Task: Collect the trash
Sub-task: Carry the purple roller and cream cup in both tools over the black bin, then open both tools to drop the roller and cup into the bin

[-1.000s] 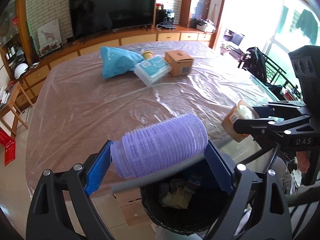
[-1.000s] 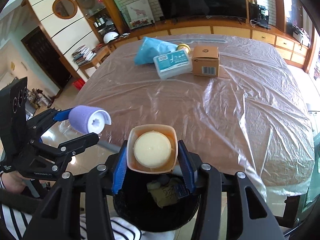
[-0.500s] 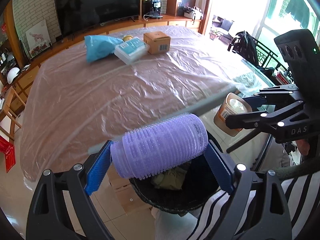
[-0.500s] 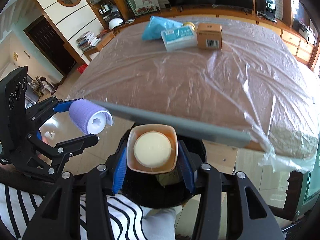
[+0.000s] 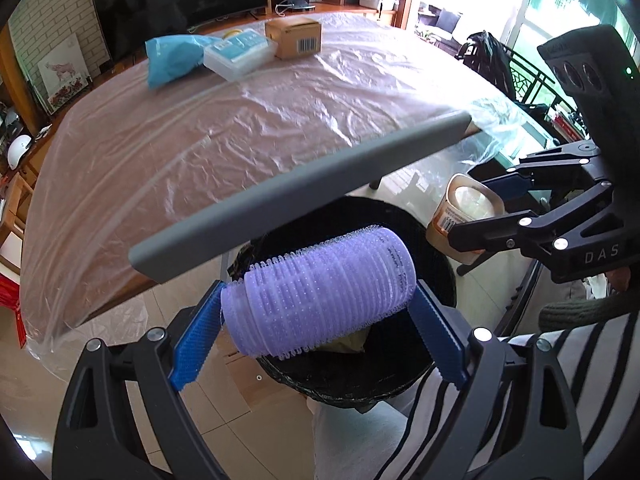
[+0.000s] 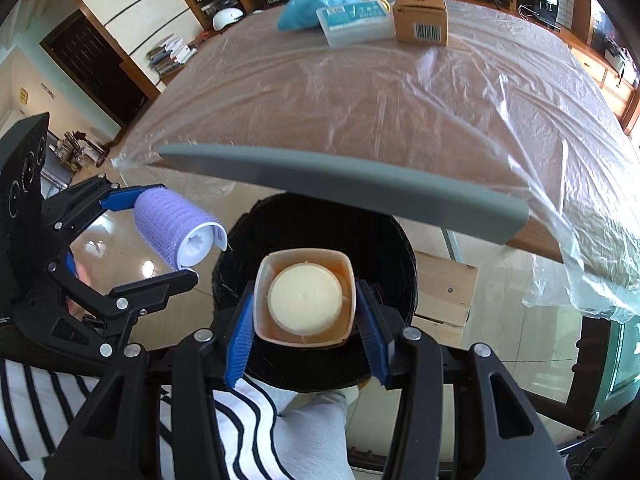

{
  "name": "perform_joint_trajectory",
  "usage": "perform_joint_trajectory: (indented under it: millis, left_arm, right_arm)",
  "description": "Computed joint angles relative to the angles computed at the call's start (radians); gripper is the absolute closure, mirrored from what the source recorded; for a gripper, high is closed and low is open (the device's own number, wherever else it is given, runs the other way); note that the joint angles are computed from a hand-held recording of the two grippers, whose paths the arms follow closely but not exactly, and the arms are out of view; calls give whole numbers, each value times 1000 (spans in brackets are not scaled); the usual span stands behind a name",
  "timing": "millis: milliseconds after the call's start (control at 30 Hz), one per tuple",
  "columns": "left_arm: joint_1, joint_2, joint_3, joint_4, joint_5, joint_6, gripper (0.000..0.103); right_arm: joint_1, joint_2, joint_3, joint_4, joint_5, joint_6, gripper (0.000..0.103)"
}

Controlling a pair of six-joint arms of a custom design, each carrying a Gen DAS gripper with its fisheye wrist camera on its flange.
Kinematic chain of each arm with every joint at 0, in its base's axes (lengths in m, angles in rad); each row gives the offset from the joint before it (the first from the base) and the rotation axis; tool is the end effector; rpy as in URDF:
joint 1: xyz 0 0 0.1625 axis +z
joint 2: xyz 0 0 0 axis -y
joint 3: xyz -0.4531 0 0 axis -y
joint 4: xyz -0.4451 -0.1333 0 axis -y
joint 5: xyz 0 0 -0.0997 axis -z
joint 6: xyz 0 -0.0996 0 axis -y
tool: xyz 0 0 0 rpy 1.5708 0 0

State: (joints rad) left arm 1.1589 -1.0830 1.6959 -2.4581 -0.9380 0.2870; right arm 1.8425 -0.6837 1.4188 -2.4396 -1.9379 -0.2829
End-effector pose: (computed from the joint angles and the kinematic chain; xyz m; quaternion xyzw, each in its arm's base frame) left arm -0.1018 -0.7131 0.2564 0.2823 0.8991 -0.1490 0.2995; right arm 0.3067 -0.7374 0.0714 0.2568 -0.9469 0.0647 0.1825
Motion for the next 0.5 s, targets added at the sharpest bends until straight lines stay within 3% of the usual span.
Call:
perform_joint_trajectory:
  millis: [500]
  left_arm:
    - [14, 46, 1, -39, 44, 30, 12]
  right_arm:
    - [-14, 53, -12, -44, -64, -18, 56]
